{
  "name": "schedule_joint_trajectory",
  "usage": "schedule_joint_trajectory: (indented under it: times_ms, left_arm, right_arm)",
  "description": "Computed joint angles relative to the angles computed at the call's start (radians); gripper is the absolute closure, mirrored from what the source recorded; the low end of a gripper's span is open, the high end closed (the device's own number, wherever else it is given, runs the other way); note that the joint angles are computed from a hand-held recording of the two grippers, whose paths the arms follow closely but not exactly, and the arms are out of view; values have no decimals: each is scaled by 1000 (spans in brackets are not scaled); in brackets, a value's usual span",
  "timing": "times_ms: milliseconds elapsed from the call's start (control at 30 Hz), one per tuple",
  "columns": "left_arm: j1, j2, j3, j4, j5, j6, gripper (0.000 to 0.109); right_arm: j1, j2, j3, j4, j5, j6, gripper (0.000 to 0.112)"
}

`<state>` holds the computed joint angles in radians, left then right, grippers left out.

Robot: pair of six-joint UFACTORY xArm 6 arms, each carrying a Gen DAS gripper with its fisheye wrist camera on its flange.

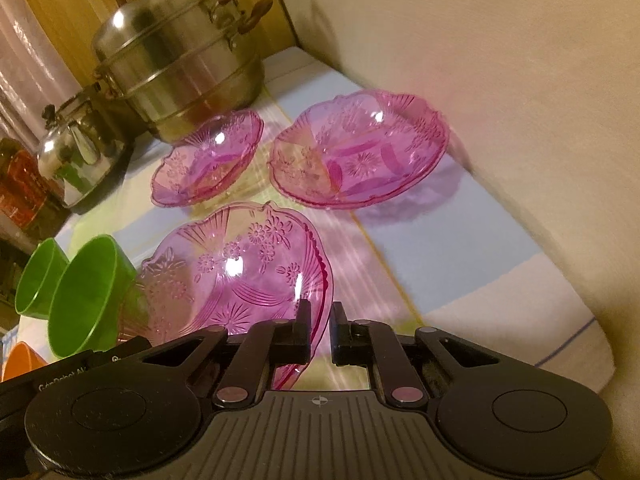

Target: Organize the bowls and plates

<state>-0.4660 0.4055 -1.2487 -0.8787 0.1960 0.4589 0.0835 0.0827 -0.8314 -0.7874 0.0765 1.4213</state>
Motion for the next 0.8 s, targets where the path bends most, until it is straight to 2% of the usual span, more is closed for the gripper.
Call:
schedule_joint_trajectory:
  times_ms: [233, 400, 567, 800]
  left_arm:
    - [-18, -18, -22, -1, 9, 20, 99]
    - [-32, 3, -74, 29, 24, 10, 99]
    - [-44, 62, -174, 76, 58, -13, 100]
    - [-49, 213, -402, 185, 148, -79, 100]
  right_arm:
    - [-19, -71, 17, -132, 27, 133, 104]
    - [-43, -88, 12, -167, 36, 170, 104]
    - [-79, -78, -12, -205, 41, 205, 104]
    - [-120, -28, -76, -303, 70, 306, 104]
